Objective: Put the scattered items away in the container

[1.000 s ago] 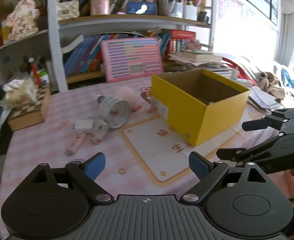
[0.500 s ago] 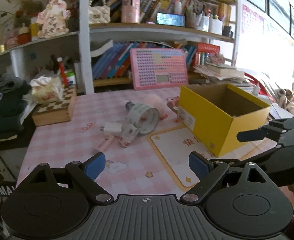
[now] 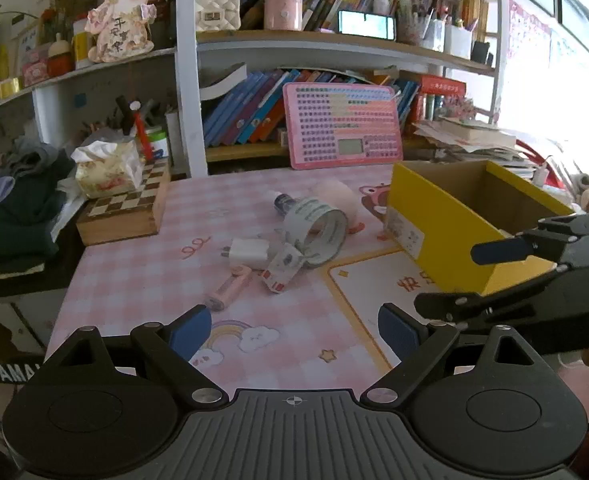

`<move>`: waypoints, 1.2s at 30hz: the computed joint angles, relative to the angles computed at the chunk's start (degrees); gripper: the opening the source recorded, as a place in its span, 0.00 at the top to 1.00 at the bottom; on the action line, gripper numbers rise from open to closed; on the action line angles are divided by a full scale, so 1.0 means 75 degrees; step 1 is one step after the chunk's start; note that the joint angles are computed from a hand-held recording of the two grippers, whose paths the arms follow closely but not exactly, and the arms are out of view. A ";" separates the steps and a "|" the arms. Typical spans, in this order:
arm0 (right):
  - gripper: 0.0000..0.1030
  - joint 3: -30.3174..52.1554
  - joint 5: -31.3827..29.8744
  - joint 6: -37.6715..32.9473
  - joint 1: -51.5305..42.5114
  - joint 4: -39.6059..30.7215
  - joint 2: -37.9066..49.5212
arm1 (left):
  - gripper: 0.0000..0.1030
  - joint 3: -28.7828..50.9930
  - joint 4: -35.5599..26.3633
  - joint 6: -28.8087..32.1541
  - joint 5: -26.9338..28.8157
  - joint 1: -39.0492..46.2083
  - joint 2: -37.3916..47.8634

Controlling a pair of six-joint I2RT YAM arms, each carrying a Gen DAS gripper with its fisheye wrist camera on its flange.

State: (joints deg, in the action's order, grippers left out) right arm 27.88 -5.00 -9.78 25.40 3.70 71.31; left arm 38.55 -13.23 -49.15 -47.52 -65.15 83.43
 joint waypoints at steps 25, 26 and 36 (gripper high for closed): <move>0.29 0.3312 -0.0809 0.0079 -0.0493 -0.0488 0.3612 | 0.11 0.0610 0.1931 0.2071 0.1458 0.2391 0.1528; 0.29 0.3467 -0.0857 0.0107 -0.0504 -0.0563 0.3730 | 0.11 0.0647 0.1937 0.2126 0.1467 0.2445 0.1591; 0.37 0.4805 -0.0481 -0.0065 -0.0342 -0.1118 0.4867 | 0.33 0.0717 0.1945 0.2136 0.1972 0.3232 0.2070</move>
